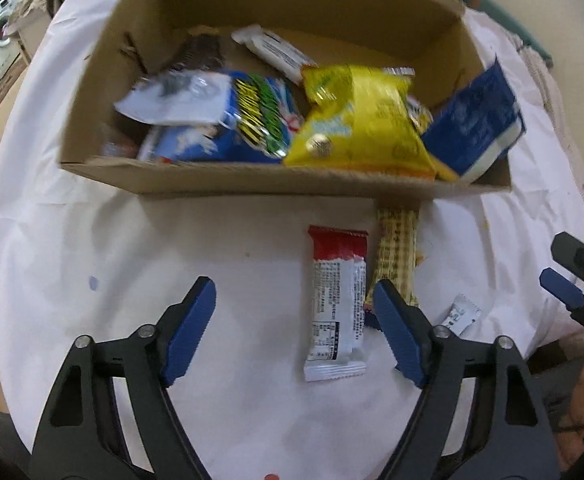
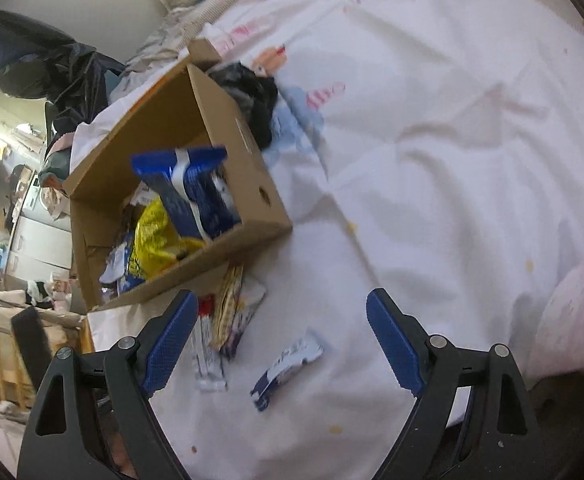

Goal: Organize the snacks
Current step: 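Grasp another white-red bar with the left tool while the right tool moves to a small white packet, then lift the white-red bar with the left tool while the right tool closes on the white packet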

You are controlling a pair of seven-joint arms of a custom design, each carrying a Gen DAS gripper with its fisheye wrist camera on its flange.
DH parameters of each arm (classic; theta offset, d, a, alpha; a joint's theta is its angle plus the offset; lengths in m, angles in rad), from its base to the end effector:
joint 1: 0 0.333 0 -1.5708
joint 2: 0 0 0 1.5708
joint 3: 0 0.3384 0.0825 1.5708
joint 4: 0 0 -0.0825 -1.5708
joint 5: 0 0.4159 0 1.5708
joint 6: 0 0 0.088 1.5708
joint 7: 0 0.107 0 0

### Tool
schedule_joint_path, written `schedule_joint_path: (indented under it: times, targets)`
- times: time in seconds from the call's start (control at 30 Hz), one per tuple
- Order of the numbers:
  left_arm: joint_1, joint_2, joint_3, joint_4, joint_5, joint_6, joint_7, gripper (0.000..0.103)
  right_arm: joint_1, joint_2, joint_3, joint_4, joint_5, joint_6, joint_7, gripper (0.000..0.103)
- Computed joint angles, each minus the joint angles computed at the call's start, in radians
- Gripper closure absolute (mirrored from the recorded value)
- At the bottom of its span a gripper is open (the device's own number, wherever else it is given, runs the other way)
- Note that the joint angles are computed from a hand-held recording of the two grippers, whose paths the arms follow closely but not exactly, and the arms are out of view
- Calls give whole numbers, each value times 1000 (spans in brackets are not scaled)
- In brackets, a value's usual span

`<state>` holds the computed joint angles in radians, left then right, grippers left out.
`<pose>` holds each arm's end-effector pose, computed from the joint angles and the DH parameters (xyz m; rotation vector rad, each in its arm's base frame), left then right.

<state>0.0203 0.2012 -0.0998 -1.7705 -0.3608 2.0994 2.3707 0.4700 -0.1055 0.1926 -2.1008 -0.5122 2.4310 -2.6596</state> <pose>0.6625 -0.0657 0.4706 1.2748 -2.7862 0.5633 0.4601 0.3611 0.5214 -0.6352 2.4695 -0.1779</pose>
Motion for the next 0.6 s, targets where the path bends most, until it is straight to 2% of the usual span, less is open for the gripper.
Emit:
schedule_joint_path:
  times: [0.17, 0.23, 0.27, 0.33, 0.5, 0.6]
  targets:
    - [-33, -3, -7, -47, 64, -1, -48, 39, -12, -27, -1, -46, -22, 74, 62, 14]
    - [-46, -9, -12, -76, 89, 30, -47, 44, -20, -37, -3, -77, -29, 134, 105, 14]
    - [-52, -15, -12, -91, 107, 50, -47, 50, -24, -37, -6, -86, -26, 161, 114, 14]
    - [-63, -35, -11, -129, 153, 102, -36, 75, -27, -33, -11, -102, -8, 215, 121, 14]
    - [-49, -34, 0, -105, 178, 56, 5, 76, -12, -1, -23, -80, 106, 216, 6, 14]
    - [-30, -29, 12, -70, 180, 33, 16, 76, -4, 23, -34, -96, 199, 307, -51, 14]
